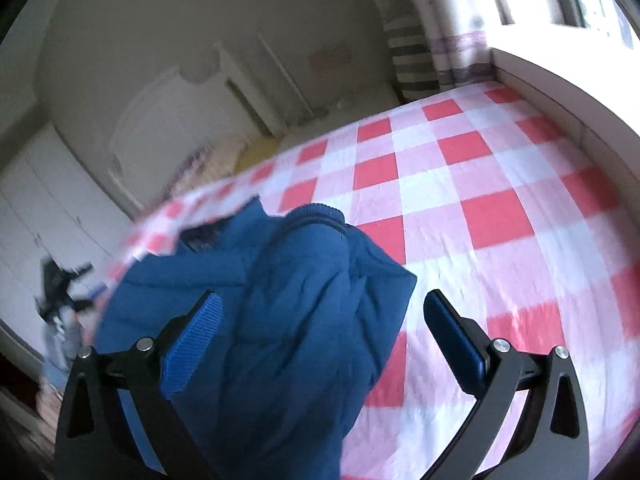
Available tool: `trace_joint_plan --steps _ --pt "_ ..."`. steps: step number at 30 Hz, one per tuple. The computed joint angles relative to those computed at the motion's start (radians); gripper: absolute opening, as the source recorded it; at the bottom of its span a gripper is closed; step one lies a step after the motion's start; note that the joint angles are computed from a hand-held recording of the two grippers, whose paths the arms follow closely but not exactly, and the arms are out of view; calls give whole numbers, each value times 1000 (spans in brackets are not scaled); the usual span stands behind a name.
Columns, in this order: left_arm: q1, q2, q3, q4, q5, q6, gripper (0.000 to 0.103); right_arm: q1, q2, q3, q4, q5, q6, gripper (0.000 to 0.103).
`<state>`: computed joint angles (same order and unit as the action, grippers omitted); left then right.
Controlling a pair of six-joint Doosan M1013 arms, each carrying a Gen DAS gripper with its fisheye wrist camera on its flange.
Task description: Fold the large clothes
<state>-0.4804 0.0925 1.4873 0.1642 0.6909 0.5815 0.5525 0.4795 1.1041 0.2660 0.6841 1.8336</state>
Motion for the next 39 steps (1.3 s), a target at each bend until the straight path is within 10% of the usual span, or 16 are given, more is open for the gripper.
trace_joint_plan --steps 7,8,10,13,16,20,26,28,32,34,39 --pt "-46 170 -209 11 310 341 87 21 140 -240 -126 230 -45 95" --pt "-61 187 -224 69 352 336 83 23 151 -256 -132 244 -48 80" --pt "-84 188 -216 152 369 299 20 32 150 -254 -150 237 -70 52" --pt "-116 100 -131 249 227 160 8 74 74 -148 -328 85 -11 22" --pt "-141 33 -113 342 159 75 8 99 -6 -76 -431 -29 44 19" --pt "-105 102 -249 326 261 103 9 95 34 -206 -478 14 73 19" --pt "-53 285 -403 264 470 138 12 71 351 -706 -449 462 120 19" --pt "-46 299 -377 256 474 124 29 69 416 -776 -447 560 147 20" --pt "-37 282 -306 284 412 35 50 49 355 -585 -387 417 232 23" --pt "-44 271 -290 344 406 -26 70 45 361 -593 -376 420 237 26" --pt "-109 217 -246 663 464 -303 85 32 346 -602 -323 447 282 30"
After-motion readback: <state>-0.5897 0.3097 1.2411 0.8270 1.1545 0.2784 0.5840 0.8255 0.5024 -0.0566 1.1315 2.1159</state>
